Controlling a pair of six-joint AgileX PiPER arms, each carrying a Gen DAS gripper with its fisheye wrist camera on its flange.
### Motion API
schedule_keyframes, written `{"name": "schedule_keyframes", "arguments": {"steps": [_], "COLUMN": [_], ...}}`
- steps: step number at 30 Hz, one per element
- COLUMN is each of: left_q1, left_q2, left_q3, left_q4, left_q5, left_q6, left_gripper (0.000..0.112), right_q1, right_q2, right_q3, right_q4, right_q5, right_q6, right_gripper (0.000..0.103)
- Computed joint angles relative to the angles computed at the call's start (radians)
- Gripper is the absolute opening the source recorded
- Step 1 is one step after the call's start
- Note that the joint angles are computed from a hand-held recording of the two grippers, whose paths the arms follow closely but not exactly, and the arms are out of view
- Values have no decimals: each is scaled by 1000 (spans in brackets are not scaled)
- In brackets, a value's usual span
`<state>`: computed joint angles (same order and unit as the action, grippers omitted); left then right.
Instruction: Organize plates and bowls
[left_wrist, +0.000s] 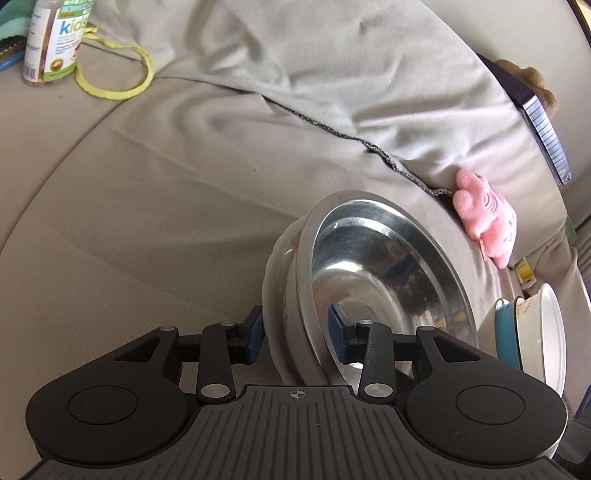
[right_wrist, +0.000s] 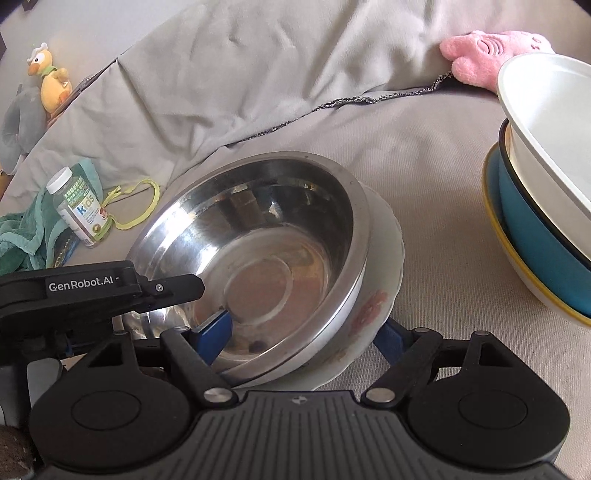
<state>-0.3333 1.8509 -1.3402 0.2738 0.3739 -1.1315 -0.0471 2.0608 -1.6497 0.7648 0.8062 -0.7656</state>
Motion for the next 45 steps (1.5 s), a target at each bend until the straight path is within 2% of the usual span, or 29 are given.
{"name": "schedule_keyframes", "arguments": {"steps": [2, 5, 6, 9, 21, 26, 30, 32, 35, 41, 43, 45], "left_q1": [-14, -40, -44, -36, -70, -97, -168, -200, -241, -313, -330, -346], "left_q2": [-26, -66, -75, -68, 15, -9, -52, -65, -30, 178, 251, 317], "left_q3": [25, 43, 39, 7, -134, -122, -118, -127, -222, -597, -717, -829], "left_q4": [98, 245, 250, 139, 174, 235, 411, 448, 404, 209, 166, 130], "left_q5": [3, 37, 44, 52, 164, 195, 276, 265, 271, 370, 419, 478], "left_q6": [-103, -245, -245, -129, -100, -171, -344, -368, -286, -12, 36, 77], "left_gripper": [36, 35, 34, 33, 33, 33, 36, 36, 36, 36, 36, 36], "right_q1": [-6, -14, -19, -44, -155, -221, -274, -315, -384, -469, -486, -519], "right_q2": [-10, -70, -78, -89, -133, -109, -115, -97, -52, 51, 96, 135], "right_q3": [23, 116, 121, 130, 169, 138, 165, 152, 108, -21, -84, -122], "right_q4": [21, 80, 89, 119, 220, 208, 174, 166, 161, 93, 57, 109], "right_q5": [-11, -85, -78, -47, 69, 182, 178, 191, 195, 144, 173, 234], "right_q6": [-37, -146, -154, -173, -354, -415, -489, -483, -442, -295, -241, -278], "right_gripper": [83, 83, 83, 83, 83, 83, 83, 83, 84, 89, 89, 92]}}
